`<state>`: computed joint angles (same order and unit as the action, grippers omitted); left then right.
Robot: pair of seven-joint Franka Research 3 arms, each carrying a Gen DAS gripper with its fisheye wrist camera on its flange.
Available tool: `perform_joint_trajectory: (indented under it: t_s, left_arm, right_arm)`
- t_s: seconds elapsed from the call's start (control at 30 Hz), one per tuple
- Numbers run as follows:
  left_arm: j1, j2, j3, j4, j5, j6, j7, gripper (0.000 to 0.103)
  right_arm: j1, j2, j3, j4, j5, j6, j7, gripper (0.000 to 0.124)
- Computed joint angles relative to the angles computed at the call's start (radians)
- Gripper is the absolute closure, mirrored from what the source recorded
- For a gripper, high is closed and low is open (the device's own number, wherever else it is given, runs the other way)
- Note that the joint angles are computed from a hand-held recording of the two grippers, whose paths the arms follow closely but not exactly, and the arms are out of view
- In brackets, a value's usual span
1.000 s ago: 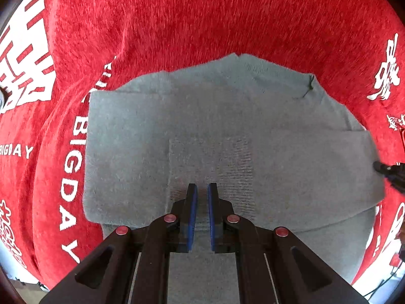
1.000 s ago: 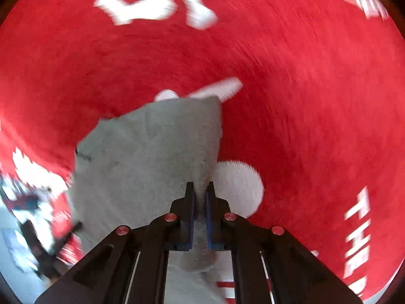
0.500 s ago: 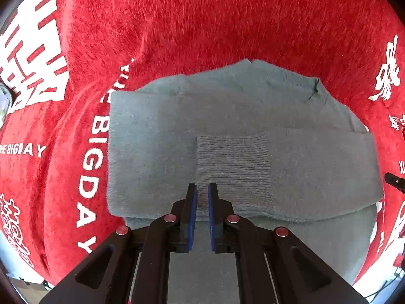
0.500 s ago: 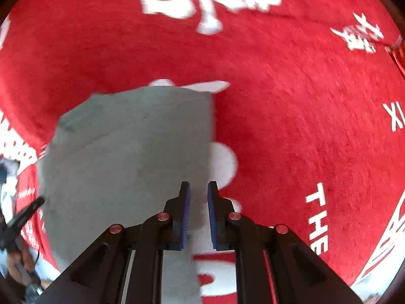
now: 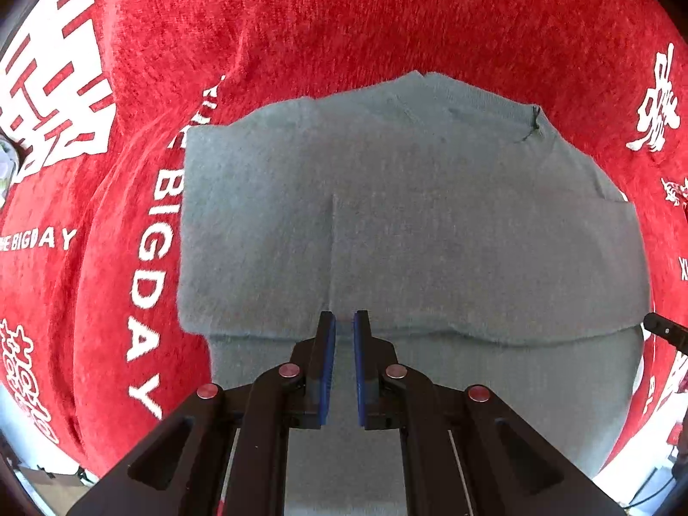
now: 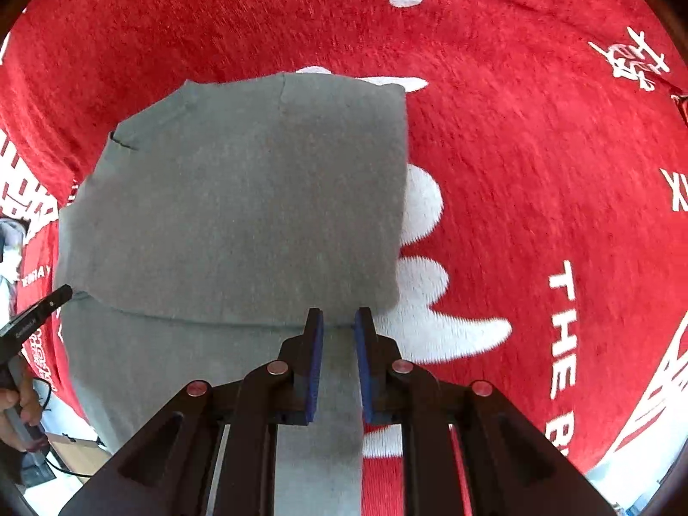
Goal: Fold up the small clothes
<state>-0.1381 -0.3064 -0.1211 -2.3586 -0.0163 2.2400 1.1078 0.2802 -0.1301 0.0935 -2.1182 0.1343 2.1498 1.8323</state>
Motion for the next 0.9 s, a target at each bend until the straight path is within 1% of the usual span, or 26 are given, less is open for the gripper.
perform_joint_trajectory:
  t_s: [0.1,0.13,0.17,0.23,0.3,0.33,0.4,0.43,0.47,0.5,0.53,0.6,0.7,0.73,0.77,0.87,0.9]
  left_arm:
    - [-0.005,-0.028,-0.006,-0.005,0.004,-0.011,-0.007,0.094]
    - [-0.007,-0.036,-0.007,-0.007,0.005,-0.011,-0.009,0.094]
    - [-0.011,-0.041,-0.007,-0.008,0.004,-0.008,-0.007,0.094]
    - [-0.022,-0.048,-0.004,-0.005,-0.011,-0.019,0.005,0.094]
    - [-0.029,-0.045,-0.005,0.009,-0.017,-0.043,0.01,0.094]
    - [-0.03,-0.04,-0.009,0.019,-0.015,-0.061,0.008,0.094]
    - [-0.031,-0.044,-0.017,0.023,-0.004,-0.075,-0.007,0.094]
    - [-0.03,-0.046,-0.023,0.024,0.006,-0.082,-0.02,0.081]
    - [-0.032,-0.047,-0.027,0.026,0.011,-0.088,-0.031,0.06]
    - [-0.032,-0.049,-0.037,0.029,0.025,-0.098,-0.054,0.009]
    - [-0.024,-0.051,-0.057,0.035,0.07,-0.115,-0.096,0.001]
    - [-0.032,-0.055,-0.065,0.038,0.106,-0.122,-0.114,0.001]
    - [-0.045,-0.046,-0.064,0.051,0.106,-0.145,-0.136,0.001]
    - [-0.048,-0.043,-0.067,0.057,0.11,-0.155,-0.149,0.001]
    - [-0.049,-0.039,-0.071,0.063,0.117,-0.167,-0.166,0.001]
    - [-0.054,-0.025,-0.081,0.083,0.127,-0.203,-0.23,0.001]
    - [-0.056,-0.023,-0.084,0.087,0.13,-0.21,-0.251,0.001]
  right_arm:
    - [0.0,-0.01,-0.002,0.008,0.021,-0.02,0.007,0.107]
    - [-0.006,-0.009,0.019,0.006,0.029,-0.01,0.02,0.107]
    - [0.011,-0.042,0.008,-0.006,0.036,-0.038,0.024,0.107]
    - [0.018,-0.045,0.011,-0.001,0.05,-0.047,0.018,0.107]
    - [0.025,-0.043,0.015,0.007,0.065,-0.054,0.008,0.1]
    - [0.028,-0.043,0.016,0.012,0.072,-0.056,0.007,0.087]
    - [0.034,-0.038,0.019,0.018,0.088,-0.047,0.004,0.073]
    - [0.037,-0.036,0.02,0.021,0.094,-0.044,0.0,0.073]
    - [0.041,-0.028,0.022,0.028,0.096,-0.042,-0.001,0.073]
    - [0.044,-0.024,0.022,0.033,0.102,-0.043,-0.006,0.073]
    - [0.046,-0.021,0.021,0.037,0.106,-0.046,-0.011,0.072]
    - [0.054,0.01,0.027,0.059,0.104,-0.043,-0.007,0.069]
    - [0.058,0.011,0.024,0.059,0.11,-0.054,-0.014,0.066]
    - [0.059,0.01,0.022,0.056,0.118,-0.054,-0.019,0.063]
    - [0.059,0.007,0.021,0.053,0.12,-0.055,-0.023,0.056]
    - [0.061,0.001,0.021,0.046,0.128,-0.045,-0.036,0.047]
    - [0.061,-0.004,0.02,0.042,0.126,-0.042,-0.039,0.046]
